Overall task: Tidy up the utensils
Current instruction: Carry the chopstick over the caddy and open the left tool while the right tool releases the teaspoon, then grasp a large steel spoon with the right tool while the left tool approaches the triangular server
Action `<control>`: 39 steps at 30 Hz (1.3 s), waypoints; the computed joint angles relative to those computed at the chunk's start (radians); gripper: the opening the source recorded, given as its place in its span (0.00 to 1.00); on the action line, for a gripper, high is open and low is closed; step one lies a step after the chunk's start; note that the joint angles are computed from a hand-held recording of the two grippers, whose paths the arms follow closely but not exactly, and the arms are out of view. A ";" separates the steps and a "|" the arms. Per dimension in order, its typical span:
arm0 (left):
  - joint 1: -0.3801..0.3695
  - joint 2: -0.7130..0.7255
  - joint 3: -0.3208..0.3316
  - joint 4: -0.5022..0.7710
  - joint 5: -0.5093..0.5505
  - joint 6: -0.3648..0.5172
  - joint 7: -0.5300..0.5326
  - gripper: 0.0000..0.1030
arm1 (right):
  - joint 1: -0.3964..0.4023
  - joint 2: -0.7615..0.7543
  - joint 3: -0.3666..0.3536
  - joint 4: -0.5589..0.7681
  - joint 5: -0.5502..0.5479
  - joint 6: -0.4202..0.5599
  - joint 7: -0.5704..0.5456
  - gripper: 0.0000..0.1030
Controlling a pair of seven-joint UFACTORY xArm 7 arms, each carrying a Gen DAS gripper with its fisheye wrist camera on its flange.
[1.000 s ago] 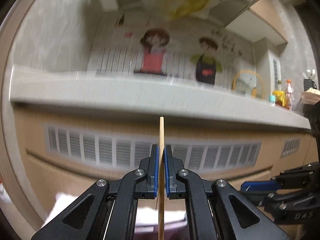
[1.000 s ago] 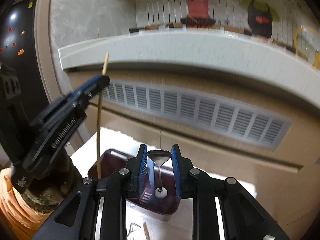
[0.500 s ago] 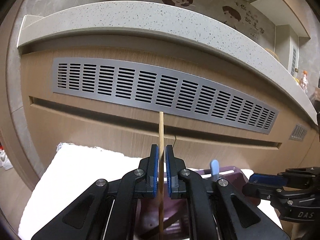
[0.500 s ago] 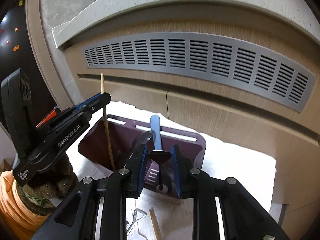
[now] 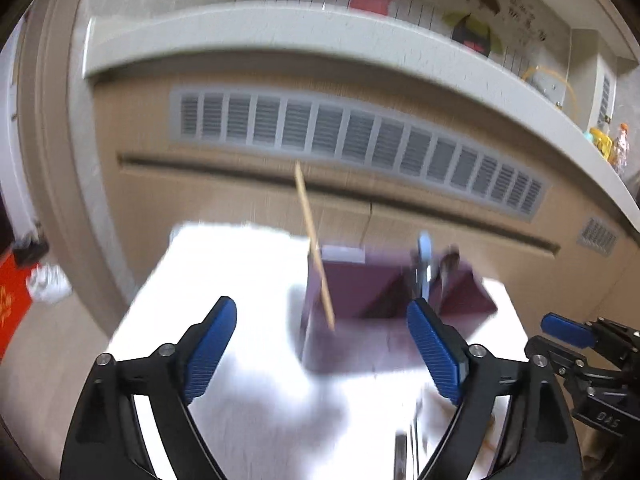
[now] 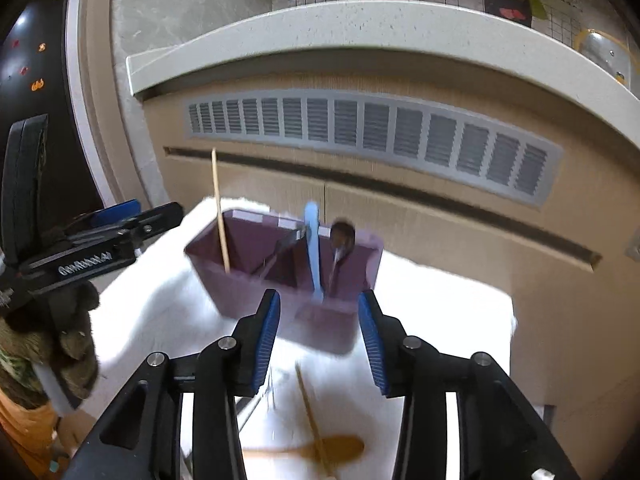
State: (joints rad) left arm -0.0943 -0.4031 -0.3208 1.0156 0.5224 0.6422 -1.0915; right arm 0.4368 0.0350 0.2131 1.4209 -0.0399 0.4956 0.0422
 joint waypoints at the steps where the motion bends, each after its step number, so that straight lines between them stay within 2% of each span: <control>1: -0.022 -0.022 0.010 -0.026 -0.033 0.008 0.013 0.90 | 0.000 -0.027 0.001 -0.043 0.012 -0.005 -0.008 0.38; 8: -0.119 -0.193 0.024 -0.224 -0.235 0.079 0.049 0.91 | 0.027 -0.128 0.021 -0.240 0.085 -0.011 -0.075 0.38; 14: -0.216 -0.277 0.059 -0.325 -0.432 0.116 0.117 0.91 | 0.062 -0.162 0.025 -0.316 0.183 0.024 -0.148 0.38; 17: -0.207 -0.303 0.047 -0.345 -0.465 0.128 0.104 0.91 | 0.077 -0.166 0.033 -0.332 0.204 0.028 -0.164 0.38; 21: -0.153 -0.332 0.029 -0.345 -0.444 0.163 0.067 0.91 | 0.113 -0.164 0.030 -0.333 0.305 0.060 -0.262 0.38; 25: -0.103 -0.380 0.025 -0.354 -0.405 0.189 0.047 0.91 | 0.141 -0.097 0.050 -0.261 0.349 0.113 -0.354 0.38; 30: -0.073 -0.459 0.043 -0.392 -0.390 0.207 0.050 0.91 | 0.153 0.027 0.080 -0.140 0.227 0.147 -0.299 0.38; 34: -0.065 -0.492 0.056 -0.424 -0.405 0.196 0.058 0.91 | 0.182 0.118 0.075 -0.046 0.084 0.184 -0.217 0.38; 37: -0.062 -0.501 0.065 -0.443 -0.420 0.184 0.067 0.91 | 0.196 0.134 0.075 -0.030 0.036 0.177 -0.198 0.37; 39: -0.063 -0.500 0.066 -0.448 -0.430 0.179 0.071 0.91 | 0.202 0.127 0.075 -0.042 0.015 0.171 -0.189 0.32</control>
